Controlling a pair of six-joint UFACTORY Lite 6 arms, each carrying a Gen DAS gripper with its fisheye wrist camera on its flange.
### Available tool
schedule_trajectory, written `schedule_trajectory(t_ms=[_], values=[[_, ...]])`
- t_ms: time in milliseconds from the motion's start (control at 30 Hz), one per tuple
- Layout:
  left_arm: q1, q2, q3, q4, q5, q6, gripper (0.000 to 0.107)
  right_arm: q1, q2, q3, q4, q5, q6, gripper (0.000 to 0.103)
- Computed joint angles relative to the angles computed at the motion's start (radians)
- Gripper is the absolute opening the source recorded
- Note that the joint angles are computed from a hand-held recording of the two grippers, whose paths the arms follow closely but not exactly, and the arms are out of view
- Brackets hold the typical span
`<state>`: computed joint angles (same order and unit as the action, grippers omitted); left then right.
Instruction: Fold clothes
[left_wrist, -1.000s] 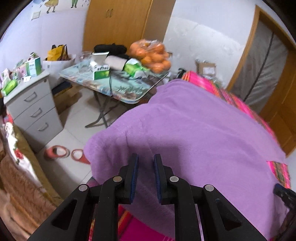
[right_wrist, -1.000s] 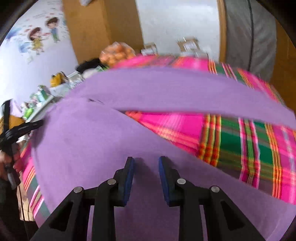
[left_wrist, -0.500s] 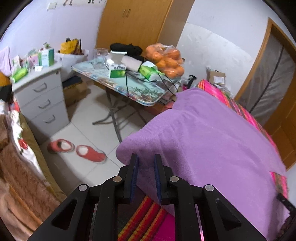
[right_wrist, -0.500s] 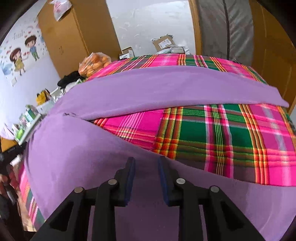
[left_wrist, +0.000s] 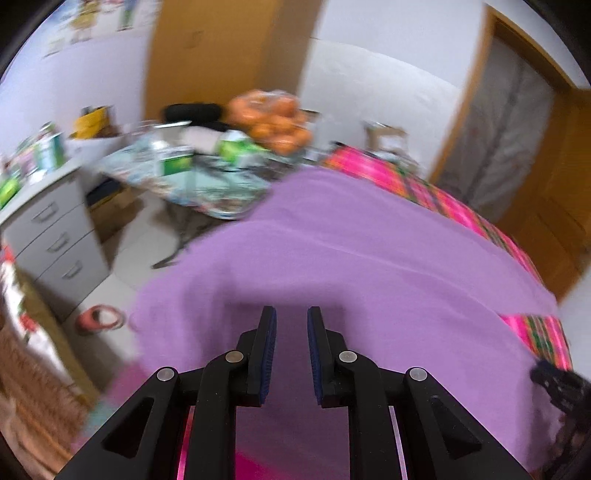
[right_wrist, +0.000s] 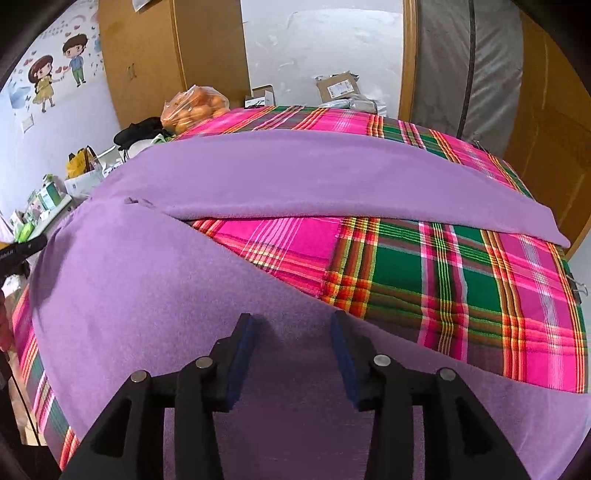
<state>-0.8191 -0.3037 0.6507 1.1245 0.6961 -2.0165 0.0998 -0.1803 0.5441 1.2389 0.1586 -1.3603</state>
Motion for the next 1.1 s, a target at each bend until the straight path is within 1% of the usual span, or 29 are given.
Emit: schedule_trajectory(t_ms=[167, 333, 400, 500, 533, 567, 600, 633, 700, 733, 867, 900, 933, 967, 1033, 1100], values=[[-0.052, 0.286, 0.255, 0.007, -0.108, 0.082, 0.017, -0.017, -0.003, -0.001, 0.015, 0.022, -0.018, 0.044], [-0.119, 0.555, 0.564, -0.099, -0.162, 0.325, 0.018, -0.049, 0.004, 0.007, 0.054, 0.069, -0.06, 0.044], [-0.138, 0.652, 0.684, -0.166, -0.164, 0.431, 0.018, -0.082, 0.011, 0.013, 0.085, 0.112, -0.095, 0.044], [-0.149, 0.76, 0.816, -0.251, -0.163, 0.563, 0.018, -0.191, 0.039, 0.03, 0.134, 0.253, -0.162, 0.042], [-0.15, 0.793, 0.856, -0.278, -0.161, 0.605, 0.018, -0.227, 0.048, 0.034, 0.136, 0.294, -0.169, 0.034], [-0.152, 0.826, 0.898, -0.307, -0.158, 0.649, 0.018, -0.263, 0.049, 0.034, 0.121, 0.313, -0.162, 0.018], [-0.154, 0.852, 0.931, -0.328, -0.154, 0.683, 0.018, -0.299, 0.045, 0.031, 0.096, 0.322, -0.148, 0.012], [-0.155, 0.856, 0.939, -0.33, -0.149, 0.689, 0.018, -0.348, 0.043, 0.029, 0.074, 0.346, -0.146, 0.007], [-0.152, 0.857, 0.938, -0.337, -0.158, 0.688, 0.019, -0.47, 0.044, 0.029, 0.035, 0.419, -0.163, 0.005], [-0.151, 0.85, 0.928, -0.336, -0.167, 0.68, 0.019, -0.53, 0.043, 0.028, 0.014, 0.445, -0.171, 0.002], [-0.148, 0.843, 0.919, -0.34, -0.177, 0.677, 0.019, -0.794, 0.082, 0.055, -0.031, 0.54, -0.229, 0.001], [-0.149, 0.847, 0.924, -0.341, -0.174, 0.679, 0.019, -0.869, 0.117, 0.079, -0.037, 0.585, -0.248, 0.0], [-0.152, 0.854, 0.934, -0.341, -0.165, 0.68, 0.019, -0.931, 0.152, 0.104, -0.043, 0.62, -0.257, 0.003], [-0.155, 0.857, 0.939, -0.34, -0.157, 0.683, 0.019, -0.975, 0.172, 0.121, -0.044, 0.626, -0.258, 0.0], [-0.158, 0.862, 0.946, -0.339, -0.147, 0.686, 0.019, -1.05, 0.209, 0.152, -0.042, 0.635, -0.258, 0.0], [-0.162, 0.873, 0.962, -0.339, -0.131, 0.692, 0.019, -1.104, 0.22, 0.163, -0.031, 0.641, -0.262, 0.004]])
